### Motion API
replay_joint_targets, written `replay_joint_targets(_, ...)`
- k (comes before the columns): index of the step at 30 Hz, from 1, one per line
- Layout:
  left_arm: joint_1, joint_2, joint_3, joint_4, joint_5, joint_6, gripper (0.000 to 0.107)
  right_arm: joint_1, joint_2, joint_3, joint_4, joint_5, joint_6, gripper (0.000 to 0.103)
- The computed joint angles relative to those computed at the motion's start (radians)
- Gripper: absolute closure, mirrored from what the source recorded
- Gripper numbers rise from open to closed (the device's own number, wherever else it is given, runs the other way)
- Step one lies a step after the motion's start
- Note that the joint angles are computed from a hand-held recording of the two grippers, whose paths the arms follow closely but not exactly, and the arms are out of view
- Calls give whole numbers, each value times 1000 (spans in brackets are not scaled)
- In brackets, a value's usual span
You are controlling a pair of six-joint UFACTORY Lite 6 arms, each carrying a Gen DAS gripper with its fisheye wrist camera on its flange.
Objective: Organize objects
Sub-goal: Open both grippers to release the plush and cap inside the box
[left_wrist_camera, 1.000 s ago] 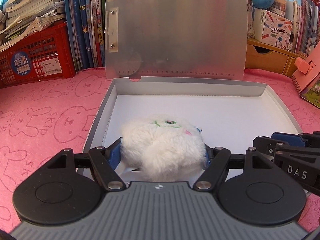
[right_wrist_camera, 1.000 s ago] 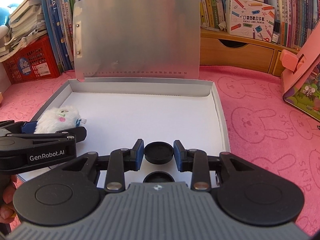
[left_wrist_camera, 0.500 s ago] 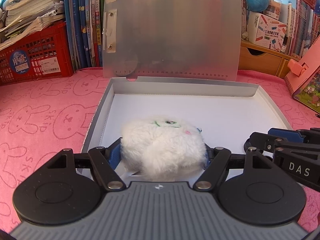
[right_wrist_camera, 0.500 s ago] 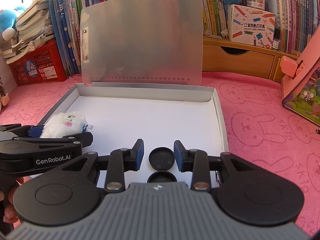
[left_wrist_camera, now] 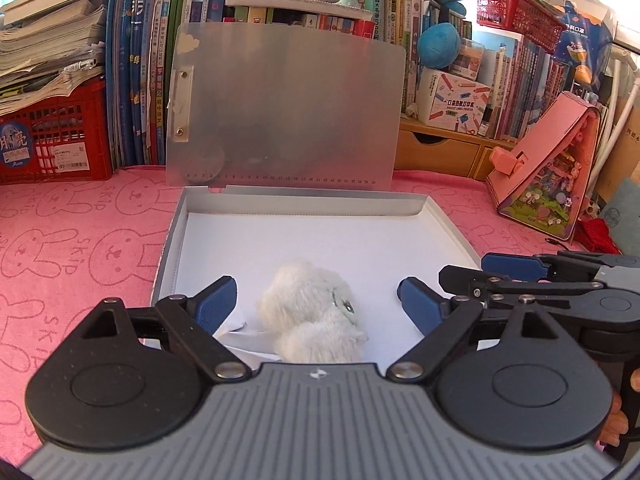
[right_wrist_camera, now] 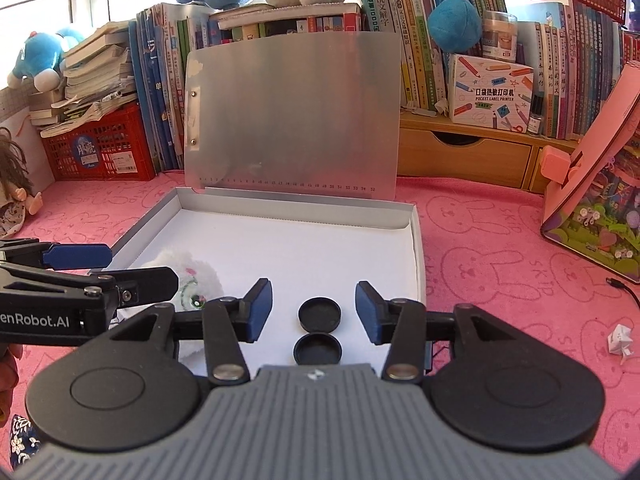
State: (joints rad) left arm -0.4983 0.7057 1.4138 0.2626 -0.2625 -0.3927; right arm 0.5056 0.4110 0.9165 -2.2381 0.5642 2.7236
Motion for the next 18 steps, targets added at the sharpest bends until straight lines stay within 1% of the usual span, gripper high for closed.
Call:
replay_joint_targets(2,1,-36,-55,13,-27,-13,12,13,-24,-33,-7,18,11,34)
replay_joint_targets(6,9,-92,-154,38,-89,-62,10,47,-70,-106,-13,75,33,21)
replay_joint_targets(9,7,-128,-218,-30,-116,-7,10,63,-106,-157,-28,100,68,17)
replay_joint_targets(11,6,-151,-254,-73,-123,36,10,76,-131,-190,-32,113,90,17)
replay_joint_targets(16,24,-216,-368,-47,-174,2,9,129,-184,-264,-11,154,105,15)
replay_joint_targets(18,29,-251,-434,-66,-207,12,9,158,-204,-294,4,177,109,13)
